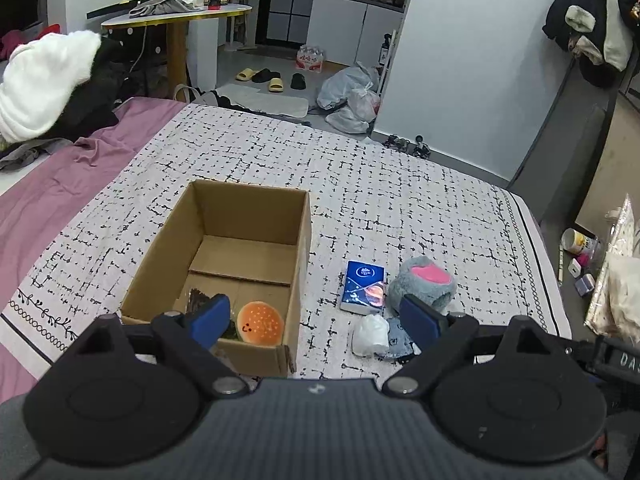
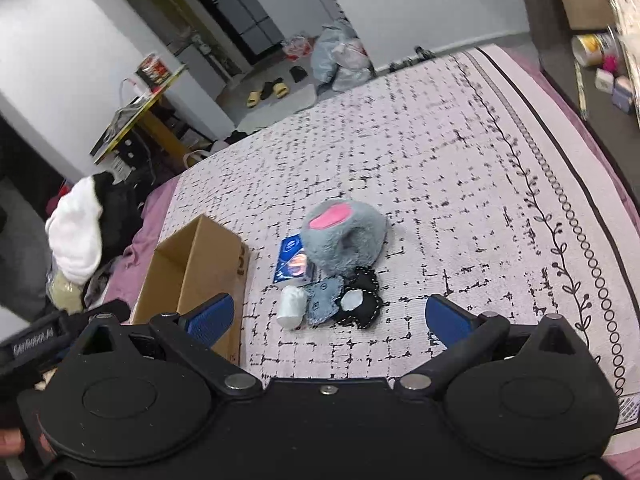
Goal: Organize soft objects
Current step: 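Move both open tools back to the remaining soft items, then grasp the white plastic bag with the left tool while the right tool grasps the black dotted plush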
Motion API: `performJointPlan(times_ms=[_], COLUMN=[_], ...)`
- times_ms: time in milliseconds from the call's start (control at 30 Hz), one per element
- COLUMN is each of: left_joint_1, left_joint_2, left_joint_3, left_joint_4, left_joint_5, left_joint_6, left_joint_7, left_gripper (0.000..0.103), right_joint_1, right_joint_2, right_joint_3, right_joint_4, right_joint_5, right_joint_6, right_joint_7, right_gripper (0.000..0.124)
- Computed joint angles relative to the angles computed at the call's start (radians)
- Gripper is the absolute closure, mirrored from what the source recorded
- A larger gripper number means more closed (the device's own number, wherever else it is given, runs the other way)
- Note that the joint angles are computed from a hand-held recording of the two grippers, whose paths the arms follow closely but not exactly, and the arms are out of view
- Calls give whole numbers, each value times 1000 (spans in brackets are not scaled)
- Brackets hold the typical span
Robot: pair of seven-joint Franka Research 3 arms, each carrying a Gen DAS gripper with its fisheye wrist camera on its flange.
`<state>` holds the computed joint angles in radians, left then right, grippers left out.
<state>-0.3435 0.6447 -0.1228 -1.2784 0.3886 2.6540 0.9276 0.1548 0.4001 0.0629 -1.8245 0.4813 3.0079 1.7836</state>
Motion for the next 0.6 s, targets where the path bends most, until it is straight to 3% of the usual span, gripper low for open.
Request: performJointPlan(times_ms=[167, 300, 367, 600], left_joint_1=[-4, -16, -29, -69], left_joint_2=[56, 118, 164, 347], left_joint_3=[-22, -41, -40, -34], left_joint_4=[79, 166, 235, 511], left_joint_5=[-23, -54, -72, -138], left_joint_6=[-35, -73, -106, -234], left_joint_7=[46, 110, 128, 175], left_gripper=[12, 12, 13, 16], right_joint_1=[-90, -199, -188, -181], right_joint_2=[72, 154, 187, 233], right_joint_3=[95, 233, 211, 189], right_joint_4=[69, 128, 165, 213], right_joint_5=[119, 280, 291, 377], right_joint_6=[-1, 8, -33, -84], right_joint_7=[-83, -246, -220, -226], right_gripper=[21, 24, 35, 40])
